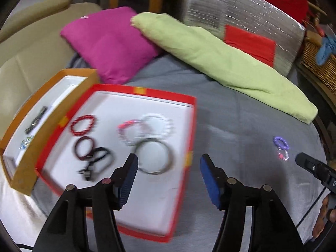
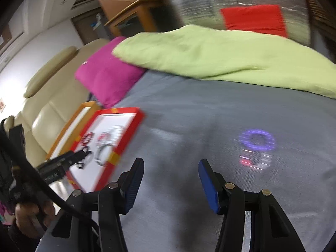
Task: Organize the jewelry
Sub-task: 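Move both open grippers back to the purple and pink-white bracelets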
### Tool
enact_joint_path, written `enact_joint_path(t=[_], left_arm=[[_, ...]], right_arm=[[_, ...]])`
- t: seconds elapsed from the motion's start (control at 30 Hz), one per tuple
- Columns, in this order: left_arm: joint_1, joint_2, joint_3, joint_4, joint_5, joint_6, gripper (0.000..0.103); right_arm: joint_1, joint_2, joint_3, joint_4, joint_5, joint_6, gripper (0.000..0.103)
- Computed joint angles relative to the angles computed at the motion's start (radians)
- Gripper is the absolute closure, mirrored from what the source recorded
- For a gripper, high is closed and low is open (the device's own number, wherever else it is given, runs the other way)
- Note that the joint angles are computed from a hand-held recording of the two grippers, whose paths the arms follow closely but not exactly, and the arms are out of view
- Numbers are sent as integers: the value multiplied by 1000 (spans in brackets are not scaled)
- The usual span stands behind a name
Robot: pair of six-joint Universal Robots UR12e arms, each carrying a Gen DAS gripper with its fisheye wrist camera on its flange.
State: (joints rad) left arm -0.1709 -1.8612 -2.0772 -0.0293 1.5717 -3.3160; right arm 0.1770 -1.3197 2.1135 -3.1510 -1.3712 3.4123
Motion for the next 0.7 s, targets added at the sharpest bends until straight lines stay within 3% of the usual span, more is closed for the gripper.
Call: enact_joint_path(t=[0.3, 0.4, 0.7], left_arm=[[-95, -90, 73, 1, -41, 68, 38], [-117, -110, 83, 20, -19, 110, 38], [-128, -123, 86, 27, 0, 113, 38]], right_arm=[[-126, -39, 100, 13, -77, 114, 43], [-133, -22, 87, 4, -71, 120, 43], [-114, 25, 79, -89, -59, 120, 43]])
